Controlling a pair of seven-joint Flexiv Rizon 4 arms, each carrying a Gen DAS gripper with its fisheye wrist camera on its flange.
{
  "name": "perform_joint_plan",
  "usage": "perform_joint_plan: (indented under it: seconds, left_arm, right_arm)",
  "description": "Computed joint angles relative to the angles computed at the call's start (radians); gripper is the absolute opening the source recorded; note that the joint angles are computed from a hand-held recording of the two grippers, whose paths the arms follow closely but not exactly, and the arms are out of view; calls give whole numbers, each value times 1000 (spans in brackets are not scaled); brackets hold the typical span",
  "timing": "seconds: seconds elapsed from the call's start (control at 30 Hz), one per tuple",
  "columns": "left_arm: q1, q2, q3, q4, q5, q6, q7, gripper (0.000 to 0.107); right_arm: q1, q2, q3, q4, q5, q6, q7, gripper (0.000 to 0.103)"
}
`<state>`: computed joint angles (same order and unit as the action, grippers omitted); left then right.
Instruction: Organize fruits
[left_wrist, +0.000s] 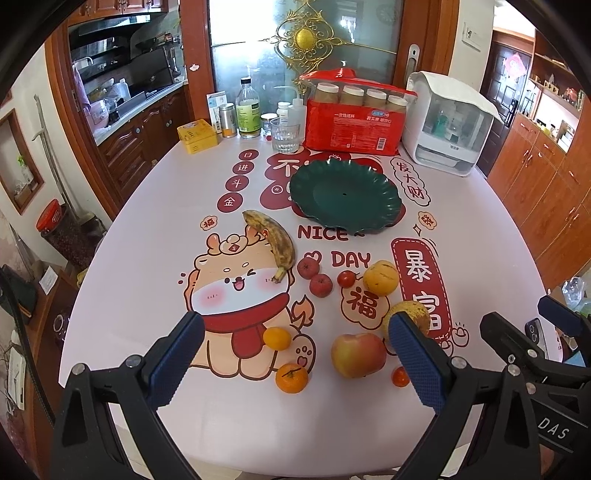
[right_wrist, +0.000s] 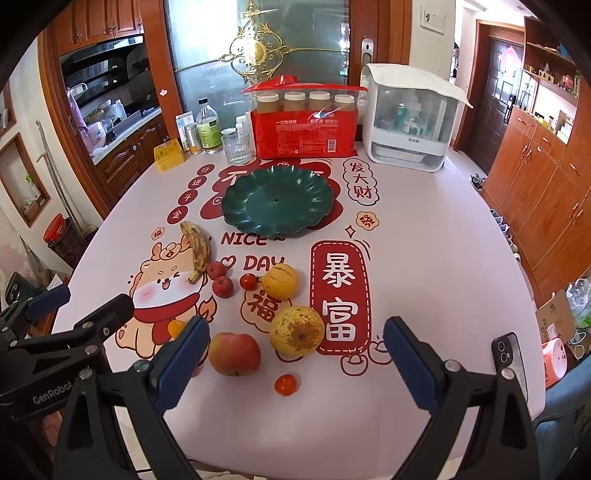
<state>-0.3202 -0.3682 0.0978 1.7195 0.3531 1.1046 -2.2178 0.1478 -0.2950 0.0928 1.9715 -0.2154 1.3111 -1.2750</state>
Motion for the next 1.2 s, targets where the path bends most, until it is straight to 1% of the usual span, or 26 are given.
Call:
perform_joint_plan:
  seconds: [0.5,0.8,0.93,1.0,1.1,1.2]
  left_arm:
    - [1,2,0,-14,6,-15,5,99]
    - [-2,12,7,-26,52,-18,1,99]
    - [17,12,-9,-15,22,13,23,99]
    - [10,12,-5,-14,22,25,16,99]
    - [-13,15,13,-26,49,17,-19,99]
    - [-19,18,15,-35,62,0,-39,99]
  right_arm:
    - [5,8,-16,16,-32,16,22,96]
    - [2,8,-17,9,-36,14,26,96]
    - [-23,0,0,-20,-5,4,-14,96]
    - [-28,-2,0,-24,5,10,-27,96]
    - [-34,-2,5,-21,18,26,-53,96]
    - [-37,-5,7,-25,19,36,-83,96]
